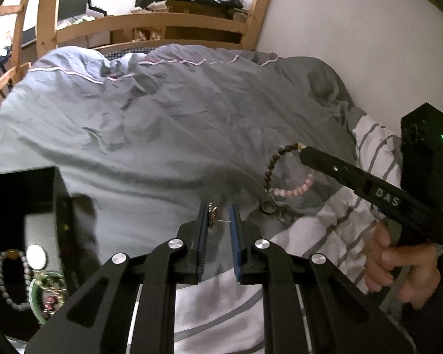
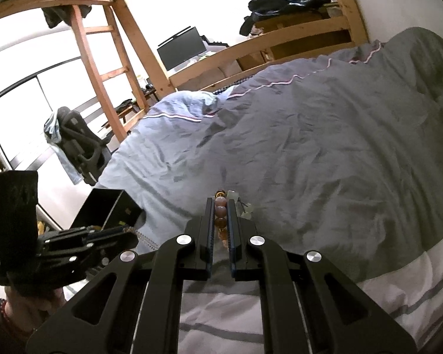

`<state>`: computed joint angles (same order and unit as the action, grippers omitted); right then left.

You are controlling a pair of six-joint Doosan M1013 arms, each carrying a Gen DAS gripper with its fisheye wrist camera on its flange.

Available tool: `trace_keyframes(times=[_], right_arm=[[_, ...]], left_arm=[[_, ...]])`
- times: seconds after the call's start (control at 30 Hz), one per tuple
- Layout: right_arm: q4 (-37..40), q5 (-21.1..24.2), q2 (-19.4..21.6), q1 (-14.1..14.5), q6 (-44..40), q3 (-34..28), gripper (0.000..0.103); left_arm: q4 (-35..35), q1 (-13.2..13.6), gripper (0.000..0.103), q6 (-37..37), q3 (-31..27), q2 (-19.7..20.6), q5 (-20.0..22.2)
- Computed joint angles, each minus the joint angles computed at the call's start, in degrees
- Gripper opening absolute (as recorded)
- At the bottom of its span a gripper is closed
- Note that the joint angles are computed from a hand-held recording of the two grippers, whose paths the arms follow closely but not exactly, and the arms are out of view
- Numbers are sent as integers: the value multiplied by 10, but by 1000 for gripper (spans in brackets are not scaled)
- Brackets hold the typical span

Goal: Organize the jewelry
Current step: 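Lift brown bead bracelet with right tool while left tool carries gold piece toward box, then lower both tools into the black box and open them to release the jewelry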

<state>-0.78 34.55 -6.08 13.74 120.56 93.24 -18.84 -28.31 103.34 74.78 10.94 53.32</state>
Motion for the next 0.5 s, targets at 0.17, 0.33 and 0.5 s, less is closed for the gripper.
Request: trace_keyframes(times=[0.17, 0.33, 0.5], right_arm=[[-7, 14, 1, 11, 3, -12, 9], [-22, 29, 6, 31, 6, -30, 9], [-35, 40, 14, 49, 7, -51, 9]], left_arm=[[13, 7, 14, -17, -5, -7, -5], [28, 18, 14, -42, -8, -13, -12], [41, 31, 14, -67, -7, -19, -19]])
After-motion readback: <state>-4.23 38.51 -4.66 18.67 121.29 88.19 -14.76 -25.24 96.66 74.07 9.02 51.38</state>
